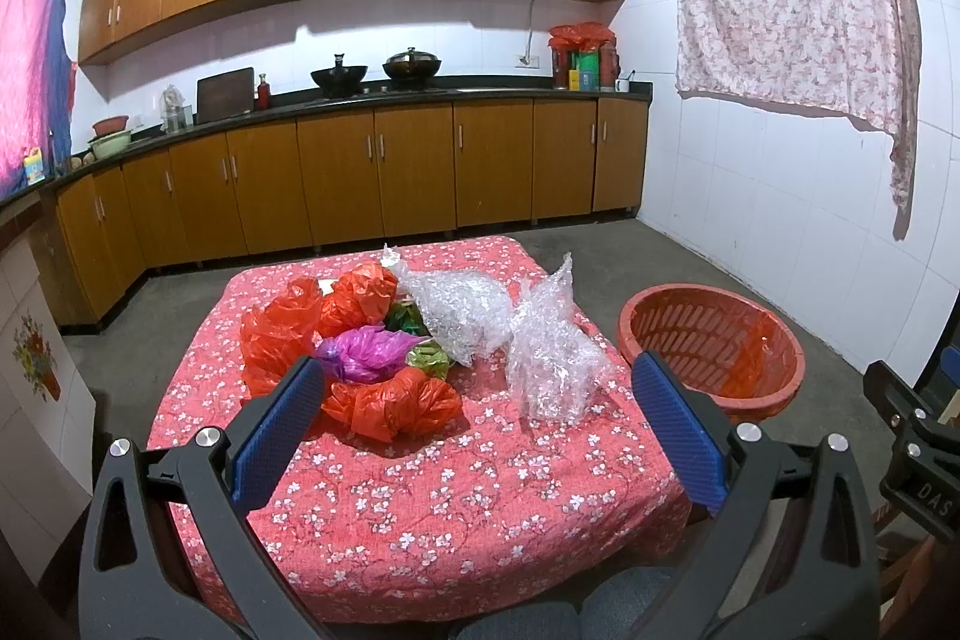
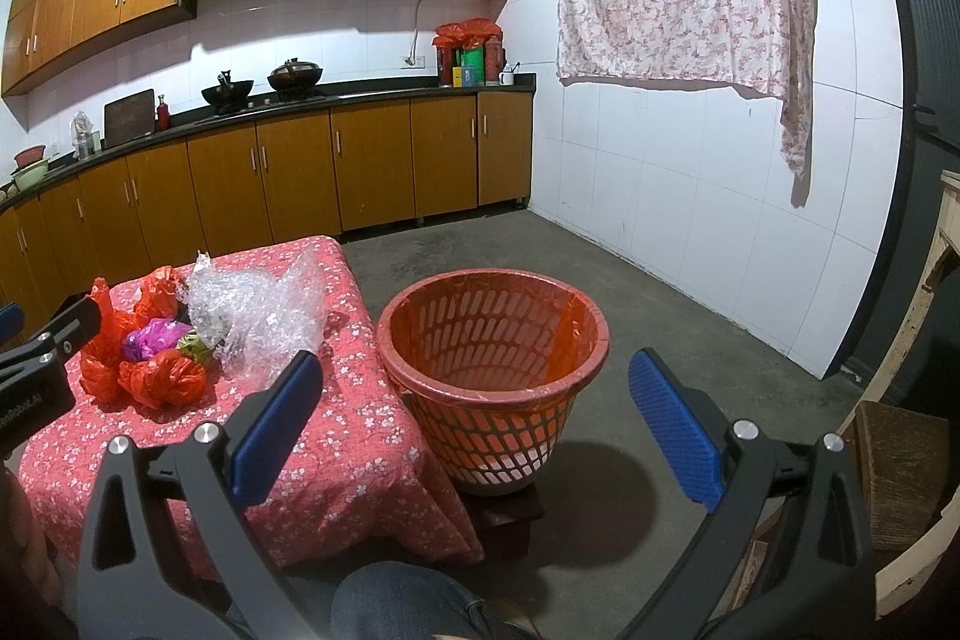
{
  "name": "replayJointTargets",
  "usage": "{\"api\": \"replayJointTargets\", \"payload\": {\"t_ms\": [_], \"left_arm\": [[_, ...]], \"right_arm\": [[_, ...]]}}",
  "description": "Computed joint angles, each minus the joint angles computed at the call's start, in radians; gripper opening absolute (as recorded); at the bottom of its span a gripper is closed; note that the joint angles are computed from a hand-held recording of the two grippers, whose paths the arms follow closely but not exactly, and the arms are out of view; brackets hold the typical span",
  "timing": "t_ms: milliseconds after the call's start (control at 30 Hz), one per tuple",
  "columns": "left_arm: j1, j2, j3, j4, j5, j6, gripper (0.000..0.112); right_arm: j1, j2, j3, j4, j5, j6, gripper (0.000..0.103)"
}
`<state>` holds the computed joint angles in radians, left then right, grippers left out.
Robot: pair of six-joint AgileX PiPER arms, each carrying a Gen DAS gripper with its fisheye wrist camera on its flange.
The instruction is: Collect trash
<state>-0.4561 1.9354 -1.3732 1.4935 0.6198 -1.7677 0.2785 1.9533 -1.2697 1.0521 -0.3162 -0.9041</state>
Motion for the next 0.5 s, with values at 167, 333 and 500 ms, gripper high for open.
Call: {"api": "replayJointTargets", "payload": {"t_ms": [167, 333, 500], "left_arm": [[0.001, 0.000, 0.000, 0.000, -0.001, -0.001, 0.101], [0.003, 0.001, 0.004, 0.007, -0.004, -0.010, 0.101], [0.010, 0.008, 0.026, 0.050, -0.012, -0.058, 0.101]], "right_arm": [[0.000, 0.000, -0.001, 0.003, 0.000, -0.004, 0.099], [-0.001, 0.000, -0.002, 0.005, 0.002, -0.006, 0.099], [-0.001, 0.002, -0.004, 0.004, 0.002, -0.005, 0.099]]}}
